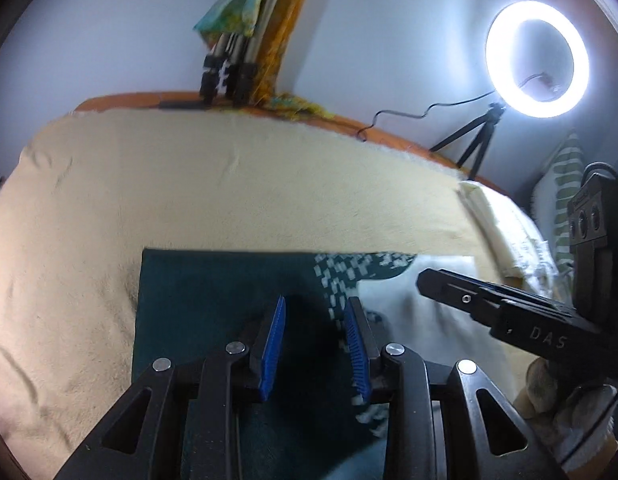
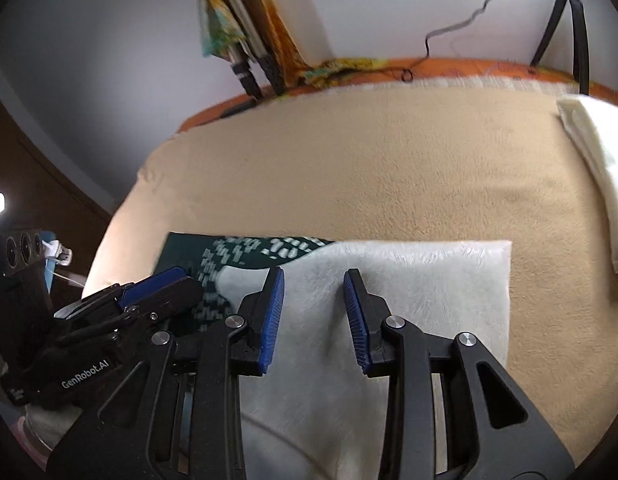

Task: Fold small clothes
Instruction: 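Grasp the folded shirt's edge with the left gripper while the right gripper grasps it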

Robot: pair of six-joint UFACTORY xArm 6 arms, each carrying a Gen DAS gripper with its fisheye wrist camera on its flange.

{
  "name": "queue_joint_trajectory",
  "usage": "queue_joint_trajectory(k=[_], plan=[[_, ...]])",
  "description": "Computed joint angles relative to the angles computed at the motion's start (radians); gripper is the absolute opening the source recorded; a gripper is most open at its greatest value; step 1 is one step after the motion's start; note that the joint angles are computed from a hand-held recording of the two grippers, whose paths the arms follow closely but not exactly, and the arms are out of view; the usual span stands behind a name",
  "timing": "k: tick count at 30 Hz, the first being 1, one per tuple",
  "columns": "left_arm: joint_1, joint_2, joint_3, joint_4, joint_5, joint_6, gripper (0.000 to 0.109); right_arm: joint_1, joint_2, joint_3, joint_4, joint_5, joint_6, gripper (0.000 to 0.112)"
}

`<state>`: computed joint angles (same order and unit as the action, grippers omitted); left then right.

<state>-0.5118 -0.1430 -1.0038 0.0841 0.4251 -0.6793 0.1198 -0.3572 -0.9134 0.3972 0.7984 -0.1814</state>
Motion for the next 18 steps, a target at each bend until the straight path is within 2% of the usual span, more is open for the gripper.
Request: queue_joint_trajectory(k=[2,4,5,7,11,12,13,15,18], plan=[[0.011,0.013,0.023,0.001,-0.013,-0.016,0.029,-0.011,0.019,0.014,-0.016,-0.02,0.019,0.033],[0.017,-0.004,0.075,0.026,-0.094,-0.026,0.028,-0.034,0.021,0.029,0.015,-0.029,0.002,0.028],[0.017,-0.007,0.083,0.022,-0.104,-0.014,0.028,-0.043,0.021,0.035,0.04,-0.034,-0.016,0.027],[0.016,-0.011,0.084,0.023,-0.102,-0.009,0.028,-0.048,0.018,0.042,0.055,-0.04,-0.034,0.025],[0.011,-0.019,0.076,0.065,-0.069,-0.026,0.028,-0.044,0.008,0.033,-0.011,-0.021,-0.032,0.025],[0.01,-0.026,0.071,0.103,-0.043,-0.045,0.028,-0.052,-0.008,0.036,-0.047,-0.018,-0.013,0.028],[0.008,-0.045,0.073,0.154,-0.004,-0.078,0.028,-0.063,-0.021,0.041,-0.078,-0.022,0.009,0.037],[0.015,-0.102,0.11,0.158,0.026,-0.098,0.028,-0.105,-0.054,0.056,-0.108,-0.027,0.037,0.046],[0.04,-0.221,0.202,0.103,0.025,-0.087,0.028,-0.21,-0.09,0.063,-0.072,0.021,0.039,0.046]])
